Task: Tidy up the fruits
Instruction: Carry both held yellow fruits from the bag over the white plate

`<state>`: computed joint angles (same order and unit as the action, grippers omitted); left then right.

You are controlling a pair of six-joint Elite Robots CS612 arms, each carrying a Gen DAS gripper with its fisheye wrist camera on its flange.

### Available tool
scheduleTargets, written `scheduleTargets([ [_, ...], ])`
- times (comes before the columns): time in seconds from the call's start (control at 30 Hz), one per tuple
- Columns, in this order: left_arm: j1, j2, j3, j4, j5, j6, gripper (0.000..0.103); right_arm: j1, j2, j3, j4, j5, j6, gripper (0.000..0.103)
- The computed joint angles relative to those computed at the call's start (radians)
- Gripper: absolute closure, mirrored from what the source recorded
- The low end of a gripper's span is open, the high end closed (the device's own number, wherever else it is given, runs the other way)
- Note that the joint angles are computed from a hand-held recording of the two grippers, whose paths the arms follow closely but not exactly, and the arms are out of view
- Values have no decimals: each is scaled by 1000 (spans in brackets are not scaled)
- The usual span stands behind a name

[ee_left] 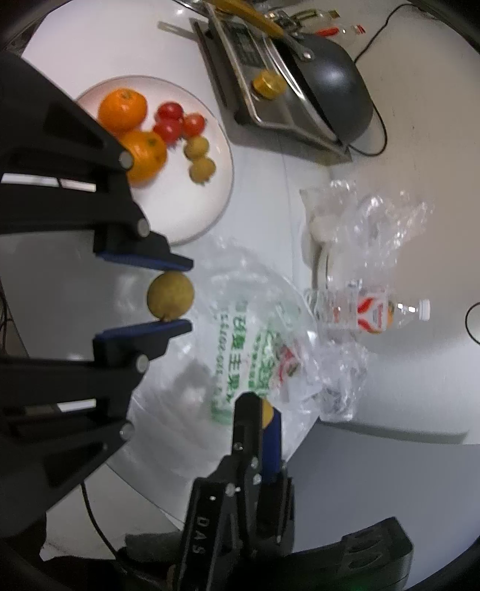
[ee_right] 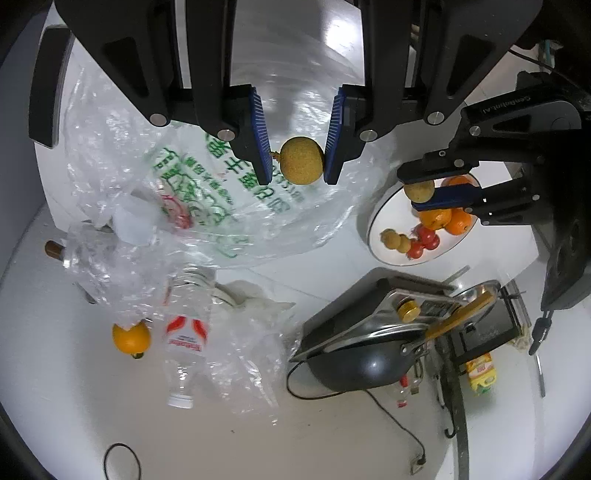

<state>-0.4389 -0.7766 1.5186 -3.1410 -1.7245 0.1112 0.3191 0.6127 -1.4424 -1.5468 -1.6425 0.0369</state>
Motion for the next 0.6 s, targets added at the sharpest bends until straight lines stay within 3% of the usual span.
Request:
scheduleTargets([
  [0.3,27,10,18,-12,43,-37,76,23,-23,56,-13,11,-30,72],
  [0.6,40,25,9,-7,37,-56,76,37,-42,100,-21,24,-53,72],
])
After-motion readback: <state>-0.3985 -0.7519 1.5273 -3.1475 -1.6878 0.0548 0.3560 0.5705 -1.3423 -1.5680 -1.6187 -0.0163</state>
